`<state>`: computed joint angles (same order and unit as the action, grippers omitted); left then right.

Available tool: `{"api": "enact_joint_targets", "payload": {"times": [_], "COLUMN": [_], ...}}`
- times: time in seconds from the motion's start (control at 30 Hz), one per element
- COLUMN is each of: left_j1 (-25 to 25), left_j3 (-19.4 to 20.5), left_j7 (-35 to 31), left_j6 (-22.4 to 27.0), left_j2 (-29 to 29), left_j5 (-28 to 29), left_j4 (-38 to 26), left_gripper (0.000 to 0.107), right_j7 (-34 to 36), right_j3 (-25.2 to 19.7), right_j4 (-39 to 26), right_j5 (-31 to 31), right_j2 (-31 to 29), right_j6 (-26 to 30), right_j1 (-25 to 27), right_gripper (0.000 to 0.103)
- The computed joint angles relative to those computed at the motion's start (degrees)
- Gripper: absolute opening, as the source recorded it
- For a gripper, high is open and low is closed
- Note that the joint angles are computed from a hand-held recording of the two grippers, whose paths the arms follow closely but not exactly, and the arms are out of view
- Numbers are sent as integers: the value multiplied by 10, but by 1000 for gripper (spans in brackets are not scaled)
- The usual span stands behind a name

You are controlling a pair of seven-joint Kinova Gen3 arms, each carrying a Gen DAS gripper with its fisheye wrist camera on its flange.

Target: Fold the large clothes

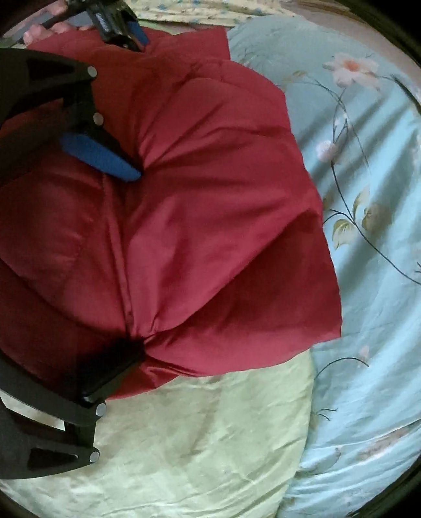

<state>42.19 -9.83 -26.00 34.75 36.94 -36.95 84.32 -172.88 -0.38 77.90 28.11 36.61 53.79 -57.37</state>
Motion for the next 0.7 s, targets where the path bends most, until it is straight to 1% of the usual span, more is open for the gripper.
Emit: {"api": "enact_joint_targets", "payload": {"times": [0.07, 0.1, 0.17, 0.27, 0.3, 0.37, 0.4, 0.47, 0.57, 0.7], "left_j1": [22, 21, 15, -39, -51, -65, -68, -69, -75, -77], "left_j3": [-28, -32, -37, -5, 3, 13, 16, 17, 17, 9], "left_j7": [33, 44, 61, 33, 19, -10, -22, -42, -55, -60], "left_j6": [-19, -28, -29, -56, -55, -39, -31, -24, -52, -98], "left_j2": [-17, -22, -15, -2, 2, 9, 11, 7, -18, -60], "left_j5": [-27, -33, -37, -5, 8, 31, 40, 52, 65, 81], "left_j4": [32, 43, 50, 46, 40, 20, 13, 7, 38, 92], "left_gripper": [92, 92, 93, 101, 103, 103, 103, 103, 102, 101], "right_j7": [6, 9, 13, 13, 14, 16, 20, 23, 19, -2], "right_j3": [-1, -1, 1, 1, 3, 4, 4, 2, -6, -11], "right_j4": [-8, -14, -20, -29, -37, -48, -55, -58, -51, -11], "right_j5": [-1, 0, 1, 2, 4, 9, 11, 12, 4, 2], "right_j2": [4, 8, 10, 14, 16, 19, 19, 14, 2, -31], "right_j6": [8, 13, 22, 30, 39, 62, 73, 80, 68, 35], "right_j1": [1, 0, -2, -6, -10, -20, -22, -23, -20, -16], "right_gripper": [102, 102, 102, 102, 102, 102, 101, 101, 101, 101]}}
